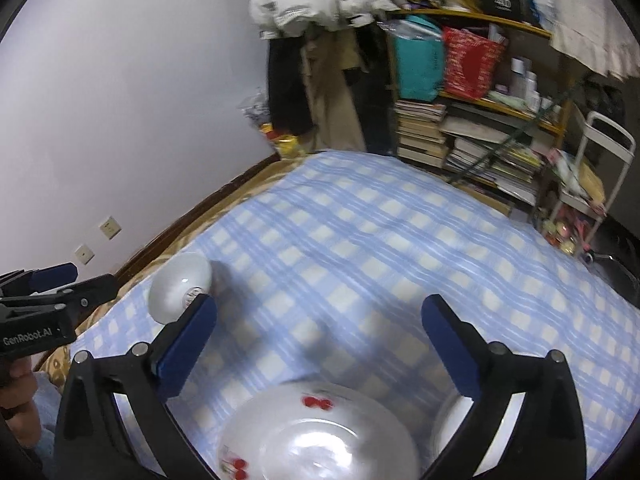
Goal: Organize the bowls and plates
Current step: 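Move both tools to the white bowl with the red seal logo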
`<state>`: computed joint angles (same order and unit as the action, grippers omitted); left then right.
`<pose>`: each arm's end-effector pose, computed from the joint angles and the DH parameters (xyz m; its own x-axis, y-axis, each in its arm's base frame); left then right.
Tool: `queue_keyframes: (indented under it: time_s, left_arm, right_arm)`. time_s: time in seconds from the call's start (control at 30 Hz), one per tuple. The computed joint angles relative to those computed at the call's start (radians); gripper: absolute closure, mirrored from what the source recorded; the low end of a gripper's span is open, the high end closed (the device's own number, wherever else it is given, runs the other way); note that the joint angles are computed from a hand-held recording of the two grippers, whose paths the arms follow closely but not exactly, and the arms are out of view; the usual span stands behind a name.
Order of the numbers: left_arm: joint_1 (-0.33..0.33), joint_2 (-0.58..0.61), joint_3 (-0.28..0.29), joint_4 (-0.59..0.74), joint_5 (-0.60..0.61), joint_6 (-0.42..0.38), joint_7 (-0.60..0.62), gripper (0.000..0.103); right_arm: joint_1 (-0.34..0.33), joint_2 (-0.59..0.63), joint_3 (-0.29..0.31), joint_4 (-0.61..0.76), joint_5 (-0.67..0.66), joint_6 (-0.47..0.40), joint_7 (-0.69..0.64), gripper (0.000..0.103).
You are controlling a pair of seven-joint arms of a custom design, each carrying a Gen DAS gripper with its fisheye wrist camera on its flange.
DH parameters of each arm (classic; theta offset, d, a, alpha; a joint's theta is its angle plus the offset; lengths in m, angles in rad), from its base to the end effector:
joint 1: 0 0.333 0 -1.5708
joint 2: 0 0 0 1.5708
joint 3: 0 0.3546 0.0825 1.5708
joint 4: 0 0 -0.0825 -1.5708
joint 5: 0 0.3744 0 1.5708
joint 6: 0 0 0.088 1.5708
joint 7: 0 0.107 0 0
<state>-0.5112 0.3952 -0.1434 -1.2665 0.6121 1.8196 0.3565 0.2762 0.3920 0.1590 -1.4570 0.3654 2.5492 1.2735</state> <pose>0.5947 -0.3689 0.5992 0.4693 -0.8804 -0.0676 -0.7610 -0.3645 -0.5367 0.6731 0.2815 0.5822 0.5132 -0.8312 -0.2136 -0.6977 -0.2591 -0.6679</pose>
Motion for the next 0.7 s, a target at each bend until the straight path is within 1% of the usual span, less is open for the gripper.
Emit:
queue_keyframes:
  time_s: [0.13, 0.3, 0.43, 0.6, 0.7]
  left_arm:
    - [0.036, -0.083, -0.002, -0.149, 0.002, 0.075, -0.038, 0.024]
    - [0.079, -0.136, -0.014, -0.265, 0.021, 0.123, -0.085, 0.024]
    - [0.129, -0.179, -0.02, -0.367, -0.007, 0.218, -0.128, 0.024]
    - [0.152, -0.179, -0.022, -0.399, 0.012, 0.233, -0.149, 0.024]
    - [0.176, -0.184, -0.02, -0.426, -0.009, 0.279, -0.156, 0.024]
  right_arm:
    - [0.036, 0.029, 0.003, 0.041, -0.033, -0.002, 0.021, 0.0]
    - [0.077, 0.059, -0.006, 0.075, -0.086, 0.01, 0.067, 0.0]
    - [0.097, 0.086, -0.01, 0.106, -0.127, 0.017, 0.09, 0.0]
    - [0.116, 0.127, -0.012, 0.151, -0.166, 0.022, 0.116, 0.0]
    - [0.125, 0.154, -0.01, 0.184, -0.18, 0.009, 0.127, 0.0]
